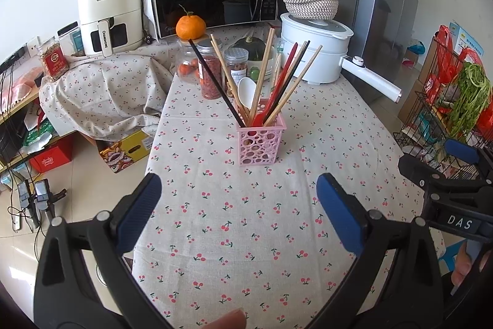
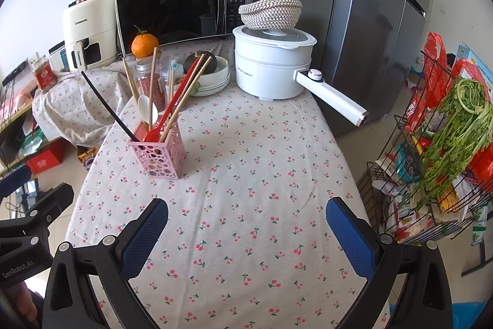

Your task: Organize utensils

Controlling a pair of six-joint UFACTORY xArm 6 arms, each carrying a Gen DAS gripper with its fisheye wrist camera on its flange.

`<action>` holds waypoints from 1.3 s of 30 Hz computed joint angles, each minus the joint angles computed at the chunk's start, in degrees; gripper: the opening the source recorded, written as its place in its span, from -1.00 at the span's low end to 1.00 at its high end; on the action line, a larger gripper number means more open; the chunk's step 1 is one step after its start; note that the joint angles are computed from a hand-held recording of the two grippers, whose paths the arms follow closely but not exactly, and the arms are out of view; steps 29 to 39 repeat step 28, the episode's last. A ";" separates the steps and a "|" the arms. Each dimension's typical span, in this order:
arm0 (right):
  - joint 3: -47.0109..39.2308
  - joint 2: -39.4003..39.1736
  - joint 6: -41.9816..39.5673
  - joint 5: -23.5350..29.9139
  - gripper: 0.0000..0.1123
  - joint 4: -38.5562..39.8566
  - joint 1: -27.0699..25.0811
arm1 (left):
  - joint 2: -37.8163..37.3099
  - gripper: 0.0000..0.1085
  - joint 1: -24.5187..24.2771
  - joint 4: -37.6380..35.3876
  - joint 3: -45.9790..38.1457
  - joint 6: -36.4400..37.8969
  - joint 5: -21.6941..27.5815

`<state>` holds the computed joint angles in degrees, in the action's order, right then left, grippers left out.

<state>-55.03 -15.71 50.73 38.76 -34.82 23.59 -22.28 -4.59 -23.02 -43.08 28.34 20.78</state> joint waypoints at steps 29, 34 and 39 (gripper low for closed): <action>-0.12 0.57 -0.15 0.42 0.83 0.20 0.30 | 0.06 0.85 -0.12 0.48 -0.07 -0.44 0.15; -0.12 0.57 -0.15 0.42 0.83 0.20 0.30 | 0.06 0.85 -0.12 0.48 -0.07 -0.44 0.15; -0.12 0.57 -0.15 0.42 0.83 0.20 0.30 | 0.06 0.85 -0.12 0.48 -0.07 -0.44 0.15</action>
